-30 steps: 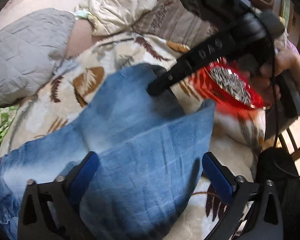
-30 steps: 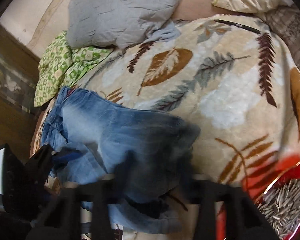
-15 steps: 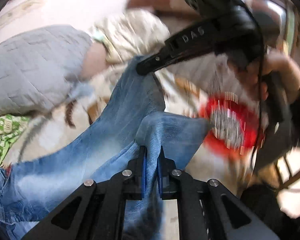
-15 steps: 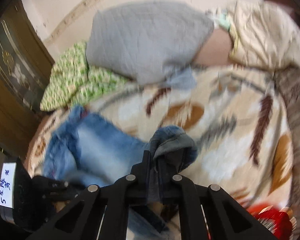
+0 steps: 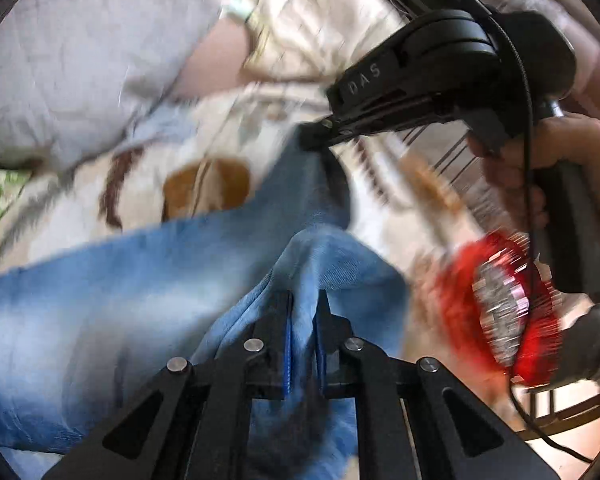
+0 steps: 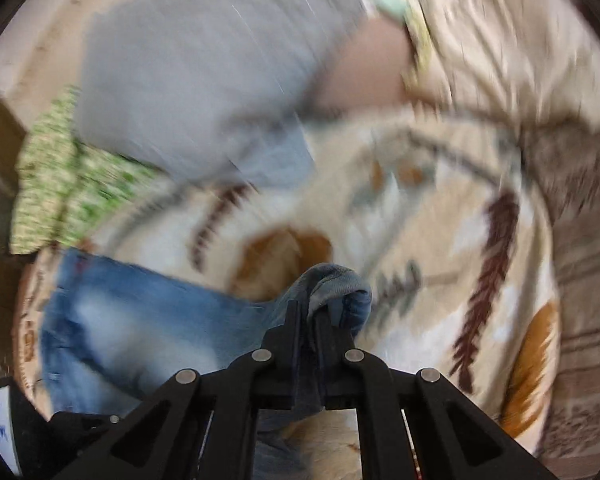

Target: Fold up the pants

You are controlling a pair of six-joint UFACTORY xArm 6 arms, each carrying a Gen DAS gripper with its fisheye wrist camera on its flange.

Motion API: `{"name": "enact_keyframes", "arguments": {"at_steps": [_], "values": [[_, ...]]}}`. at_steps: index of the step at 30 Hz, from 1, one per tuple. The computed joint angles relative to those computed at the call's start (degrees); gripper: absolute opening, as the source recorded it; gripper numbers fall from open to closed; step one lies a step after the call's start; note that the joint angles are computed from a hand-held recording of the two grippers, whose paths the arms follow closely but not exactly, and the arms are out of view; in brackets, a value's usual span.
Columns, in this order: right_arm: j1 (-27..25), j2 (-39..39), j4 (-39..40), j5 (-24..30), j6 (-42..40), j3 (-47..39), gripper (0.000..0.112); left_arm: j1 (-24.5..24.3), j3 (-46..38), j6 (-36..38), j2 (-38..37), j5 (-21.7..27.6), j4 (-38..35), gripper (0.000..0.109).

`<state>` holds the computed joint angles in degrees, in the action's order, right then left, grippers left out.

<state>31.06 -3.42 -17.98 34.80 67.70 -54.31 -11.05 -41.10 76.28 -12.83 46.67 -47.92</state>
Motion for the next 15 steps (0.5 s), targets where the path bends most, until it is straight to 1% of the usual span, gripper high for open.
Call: {"name": "enact_keyframes", "arguments": {"at_steps": [2,3,4,5,6,7,8,9,10,11,13,15], "values": [[-1.11,1.99,3.96,-2.47,-0.94,2.12,0.007,-0.58,0.98,0.7,0.0,-2.16,-0.94,0.017],[-1.48,1.69,4.79,-3.37,-0.61,3.71,0.008,-0.76,1.32,0.71,-0.42,-2.65,-1.18,0.023],[-1.84,1.55,6.66,-4.18,-0.92,4.77,0.008,-1.29,2.11,0.23,-1.45,-4.07,-0.64,0.047],[-2.03,1.13,8.29,-4.39,-1.48,5.48,0.009,-1.23,2.34,-0.26,-1.86,-4.2,0.32,0.081],[-2.05,0.03,8.94,-3.75,-1.34,6.31,0.017,-0.95,2.71,-1.89,-3.03,-3.35,2.52,0.091],[-1.93,-1.35,7.89,-2.68,-0.37,6.77,0.027,-0.08,2.89,-1.76,-4.37,-2.55,2.33,0.095],[-1.72,-2.68,5.78,-1.55,1.28,7.0,0.066,1.39,2.25,-0.13,-4.45,-1.48,1.22,0.095],[-1.31,-4.77,1.56,-0.15,4.93,7.43,0.102,2.67,2.64,1.28,-5.93,-0.58,0.22,0.096],[-0.81,-7.39,-3.17,0.73,9.24,8.26,0.103,4.09,3.43,1.95,-8.08,-0.03,0.11,0.101],[-0.89,-9.89,-5.5,-0.01,11.36,9.52,0.103,6.08,4.1,2.75,-10.17,0.97,-0.19,0.103],[-0.77,-13.28,-4.91,-1.31,12.48,10.79,0.103,10.09,3.44,3.67,-11.46,4.19,-0.24,0.103],[0.26,-14.92,-7.83,-0.59,15.41,9.9,0.103,16.01,2.46,4.89,-12.8,8.67,-0.25,0.103]]}}
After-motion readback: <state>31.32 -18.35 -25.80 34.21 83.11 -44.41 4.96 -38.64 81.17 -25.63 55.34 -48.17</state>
